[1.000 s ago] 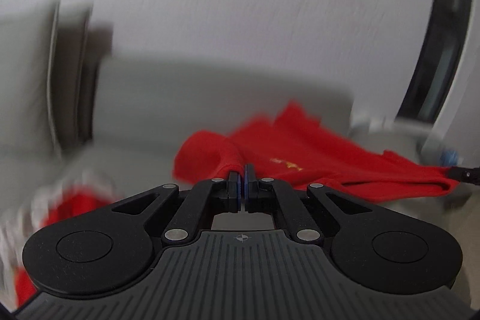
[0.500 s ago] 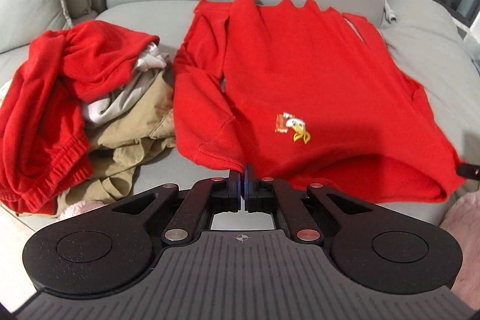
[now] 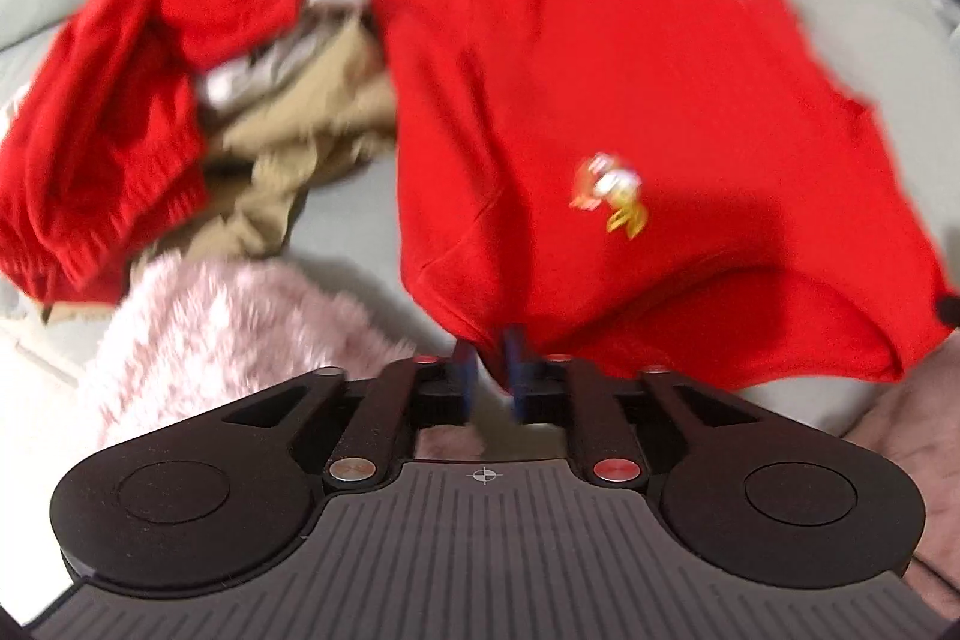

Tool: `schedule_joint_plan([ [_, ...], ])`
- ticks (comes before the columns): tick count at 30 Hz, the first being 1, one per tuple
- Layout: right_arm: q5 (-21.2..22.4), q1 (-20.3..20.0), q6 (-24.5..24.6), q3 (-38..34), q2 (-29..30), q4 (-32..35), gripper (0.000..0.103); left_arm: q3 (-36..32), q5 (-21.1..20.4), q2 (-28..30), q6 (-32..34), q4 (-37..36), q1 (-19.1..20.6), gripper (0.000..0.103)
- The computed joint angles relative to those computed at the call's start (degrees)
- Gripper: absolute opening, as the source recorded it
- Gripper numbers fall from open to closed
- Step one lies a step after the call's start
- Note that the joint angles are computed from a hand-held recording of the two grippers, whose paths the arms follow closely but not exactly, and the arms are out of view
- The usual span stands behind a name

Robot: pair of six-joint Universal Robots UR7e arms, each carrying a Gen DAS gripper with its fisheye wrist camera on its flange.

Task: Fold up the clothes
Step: 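Lay the red sweatshirt flat on the sofa with both grippers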

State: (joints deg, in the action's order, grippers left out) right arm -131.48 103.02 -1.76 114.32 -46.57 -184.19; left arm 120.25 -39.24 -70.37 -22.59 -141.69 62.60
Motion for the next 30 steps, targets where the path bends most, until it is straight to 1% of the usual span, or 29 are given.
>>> schedule_joint_plan([
  [2, 0.12, -0.26, 1.71, -0.31, -0.36, 2.27, 0.019, -0.22, 0.24, -0.23, -0.99, 2.72, -0.40, 0.037],
  [3, 0.26, 0.02, 0.86, 0.17, -0.59, 0.89, 0.026, -0.19, 0.35, -0.42, -1.25, 3.61, -0.64, 0.041],
  [4, 0.42, 0.30, 0.02, 0.64, -0.81, -0.47, 0.041, 0.39, 0.44, -0.92, -0.59, 2.70, -1.04, 0.050],
  [5, 0.58, 0.59, -0.83, 1.09, -1.03, -1.83, 0.046, 1.06, 0.57, -1.51, 0.06, 1.74, -1.50, 0.053],
  [7, 0.33, 1.35, -2.12, 1.99, -1.45, -3.74, 0.046, 2.88, 0.72, -3.39, 0.49, -0.26, -2.58, 0.052],
  [9, 0.59, 1.97, -2.44, 3.29, -2.09, -5.57, 0.046, 4.61, 0.56, -5.23, 0.54, -2.36, -3.52, 0.047],
  [10, 1.38, 2.13, -2.70, 4.03, -2.47, -6.71, 0.045, 5.52, 0.32, -5.97, 0.93, -4.45, -3.76, 0.038],
  [11, 2.59, 2.08, -3.54, 4.44, -2.68, -7.31, 0.040, 6.38, -0.09, -6.64, 1.54, -6.89, -3.93, 0.025],
  [12, 3.80, 2.03, -4.35, 4.85, -2.89, -7.88, 0.034, 7.00, -1.14, -7.01, 2.89, -10.26, -3.77, 0.017],
  [13, 4.84, 1.99, -5.16, 5.10, -3.05, -8.04, 0.015, 6.92, -2.18, -6.82, 4.27, -12.23, -3.41, 0.011],
  [14, 5.46, 2.02, -6.24, 4.75, -3.01, -6.85, 0.010, 6.42, -3.05, -6.22, 5.76, -12.76, -3.08, 0.010],
  [17, 5.36, 2.44, -10.17, 1.60, -1.11, -1.82, 0.010, 5.20, -5.09, -4.17, 9.49, -13.32, -2.24, 0.008],
  [18, 5.04, 2.37, -11.01, -0.01, 0.14, -0.24, 0.011, 5.00, -6.65, -3.00, 11.79, -14.45, -1.72, 0.008],
  [21, 4.93, 1.30, -10.18, -3.94, 3.03, 5.72, 0.012, 4.09, -10.97, 0.74, 18.93, -16.37, -0.21, 0.008],
  [23, 3.18, 0.91, -8.37, -5.49, 4.38, 9.76, 0.014, 1.99, -12.28, 3.06, 20.26, -11.86, 1.03, 0.011],
  [24, 2.57, 0.72, -6.85, -6.05, 4.56, 12.28, 0.014, 1.23, -12.85, 3.38, 19.64, -10.49, 1.61, 0.011],
  [26, 2.44, 0.85, -5.30, -6.35, 3.88, 15.09, 0.014, -0.48, -16.59, 2.70, 18.09, -7.75, 3.31, 0.010],
  [27, 2.11, 0.94, -3.96, -6.73, 3.33, 18.64, 0.014, -1.36, -17.89, 2.27, 17.46, -4.85, 3.79, 0.010],
  [28, 1.89, 1.02, -2.70, -7.02, 2.85, 21.69, 0.014, -2.54, -19.12, 1.69, 15.97, 0.02, 4.24, 0.009],
  [29, 1.93, 1.03, -1.57, -6.78, 2.34, 23.30, 0.017, -3.83, -20.40, 1.26, 14.61, 4.79, 4.71, 0.007],
  [30, 2.31, 1.03, -0.37, -6.09, 1.58, 23.99, 0.019, -4.15, -21.20, 0.75, 13.64, 7.33, 4.97, 0.006],
])
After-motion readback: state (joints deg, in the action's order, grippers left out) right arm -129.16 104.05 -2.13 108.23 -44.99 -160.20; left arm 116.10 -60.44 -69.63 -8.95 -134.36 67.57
